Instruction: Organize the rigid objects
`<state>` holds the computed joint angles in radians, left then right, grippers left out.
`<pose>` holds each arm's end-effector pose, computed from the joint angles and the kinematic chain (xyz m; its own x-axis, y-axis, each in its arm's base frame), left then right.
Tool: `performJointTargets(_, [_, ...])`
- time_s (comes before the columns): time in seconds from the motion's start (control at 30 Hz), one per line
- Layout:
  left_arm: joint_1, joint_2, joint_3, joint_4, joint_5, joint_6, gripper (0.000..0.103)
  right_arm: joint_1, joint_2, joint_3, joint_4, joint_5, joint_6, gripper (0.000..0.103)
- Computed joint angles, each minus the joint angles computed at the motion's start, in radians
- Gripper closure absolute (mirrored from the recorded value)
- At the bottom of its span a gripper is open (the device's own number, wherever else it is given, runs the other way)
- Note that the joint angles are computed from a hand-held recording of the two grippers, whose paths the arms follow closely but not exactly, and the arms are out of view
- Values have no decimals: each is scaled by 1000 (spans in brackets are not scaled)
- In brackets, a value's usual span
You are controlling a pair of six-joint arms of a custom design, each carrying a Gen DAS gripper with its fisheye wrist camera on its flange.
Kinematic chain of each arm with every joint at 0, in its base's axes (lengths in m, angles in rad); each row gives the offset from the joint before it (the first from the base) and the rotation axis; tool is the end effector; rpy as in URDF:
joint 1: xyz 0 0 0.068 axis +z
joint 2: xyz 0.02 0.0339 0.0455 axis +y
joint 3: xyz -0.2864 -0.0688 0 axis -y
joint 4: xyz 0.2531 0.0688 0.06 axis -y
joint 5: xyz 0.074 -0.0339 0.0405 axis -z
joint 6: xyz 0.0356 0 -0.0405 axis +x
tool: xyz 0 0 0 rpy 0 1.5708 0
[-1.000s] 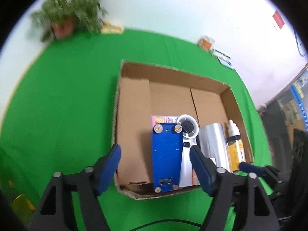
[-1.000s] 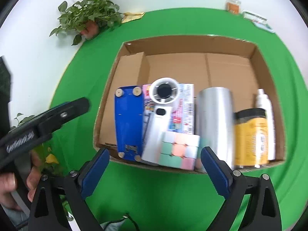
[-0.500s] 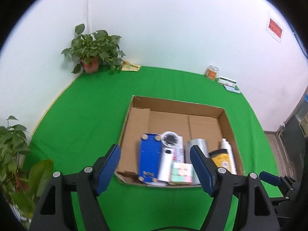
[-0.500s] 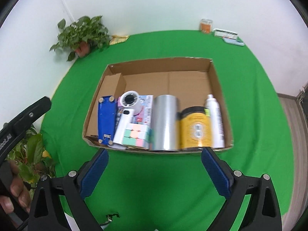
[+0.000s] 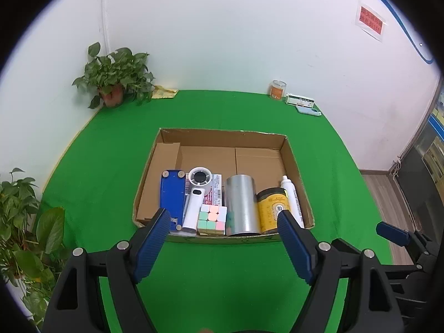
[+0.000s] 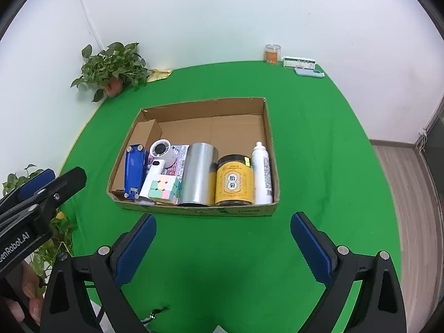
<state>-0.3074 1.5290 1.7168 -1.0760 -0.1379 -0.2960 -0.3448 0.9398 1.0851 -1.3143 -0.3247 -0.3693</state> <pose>0.3011 -0.0905 0.4211 -0.7707 -0.0585 -0.6345 -0.0081 0.9966 -0.0820 0.1308 -0.0349 0.3416 -0.8810 -0.0471 -0.4707 -0.1234 0.9834 0.1327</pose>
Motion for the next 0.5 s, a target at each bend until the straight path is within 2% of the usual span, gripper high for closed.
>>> performJointTargets(0.07, [-3, 12, 18, -8, 3, 7, 19, -27, -2, 21, -26, -14, -32, 5])
performJointTargets(0.2, [-3, 17, 30, -5, 7, 39, 15, 15, -22, 44, -40, 17, 10, 5])
performJointTargets(0.5, [103, -12, -40, 38, 120, 116, 14, 354, -40, 51, -7, 237, 291, 5])
